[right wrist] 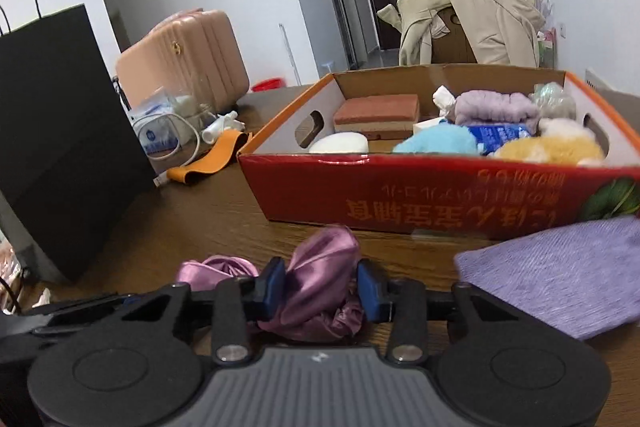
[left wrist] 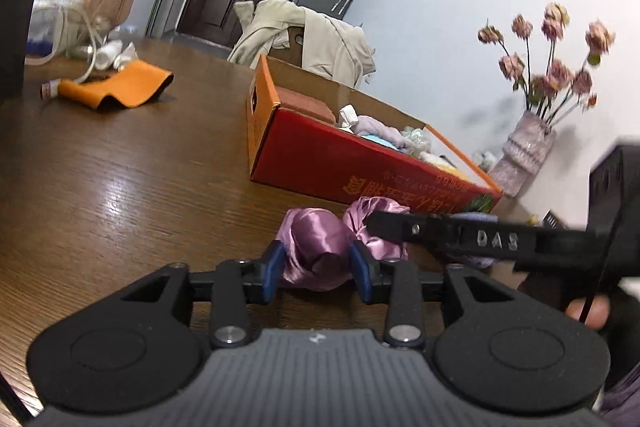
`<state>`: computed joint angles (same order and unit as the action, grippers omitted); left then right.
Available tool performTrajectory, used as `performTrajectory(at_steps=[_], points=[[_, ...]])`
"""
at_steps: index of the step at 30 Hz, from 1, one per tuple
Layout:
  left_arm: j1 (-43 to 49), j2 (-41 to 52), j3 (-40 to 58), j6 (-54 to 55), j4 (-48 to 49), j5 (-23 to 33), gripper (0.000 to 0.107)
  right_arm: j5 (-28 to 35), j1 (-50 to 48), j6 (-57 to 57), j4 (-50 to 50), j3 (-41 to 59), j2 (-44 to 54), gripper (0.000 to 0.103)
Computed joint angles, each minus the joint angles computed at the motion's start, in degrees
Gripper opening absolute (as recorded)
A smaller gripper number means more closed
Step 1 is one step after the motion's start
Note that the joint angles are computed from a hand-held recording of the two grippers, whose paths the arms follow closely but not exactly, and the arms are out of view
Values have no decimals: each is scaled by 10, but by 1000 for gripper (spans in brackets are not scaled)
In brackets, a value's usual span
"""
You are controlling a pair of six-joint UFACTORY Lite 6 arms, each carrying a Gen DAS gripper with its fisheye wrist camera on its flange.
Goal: Organize soft objects
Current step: 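Grasp the pink satin bow with both grippers, then carry the pink satin bow into the box and open both grippers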
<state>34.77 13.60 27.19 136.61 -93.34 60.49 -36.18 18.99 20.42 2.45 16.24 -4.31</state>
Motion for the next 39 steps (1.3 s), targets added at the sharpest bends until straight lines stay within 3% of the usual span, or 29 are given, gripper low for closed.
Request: performTrajectory(at_steps=[3,7,10,16,20,23,28,36,39], points=[[9,10,10,-17,6,14,60,-37,-16,41,-47,-34,-8,39],[5,10,6,-2,11,23,52,-133,-60,100,-133,-75,22,39],[-16,12,15,-19,11,-3,50,-136,-73,112,-158,-75,23,39],[-17,24,23,-26,5,-11,38,-180,-139,176,-266,-58,76,39],[-13,12,9,-7,2,-9,33,-185,-140,172,-268,-62,73,36],[-11,8,3,2,1,-5,31,-190,-136,173,-269,-64,69,28],[7,14,5,1,20,14,29,-186,-95,139,-211,-82,45,20],[33,14,5,-10,52,36,27,-196,-56,120,-160,-112,20,20],[40,-14,-9,-18,60,52,26,-164,-47,124,-144,-131,-42,19]])
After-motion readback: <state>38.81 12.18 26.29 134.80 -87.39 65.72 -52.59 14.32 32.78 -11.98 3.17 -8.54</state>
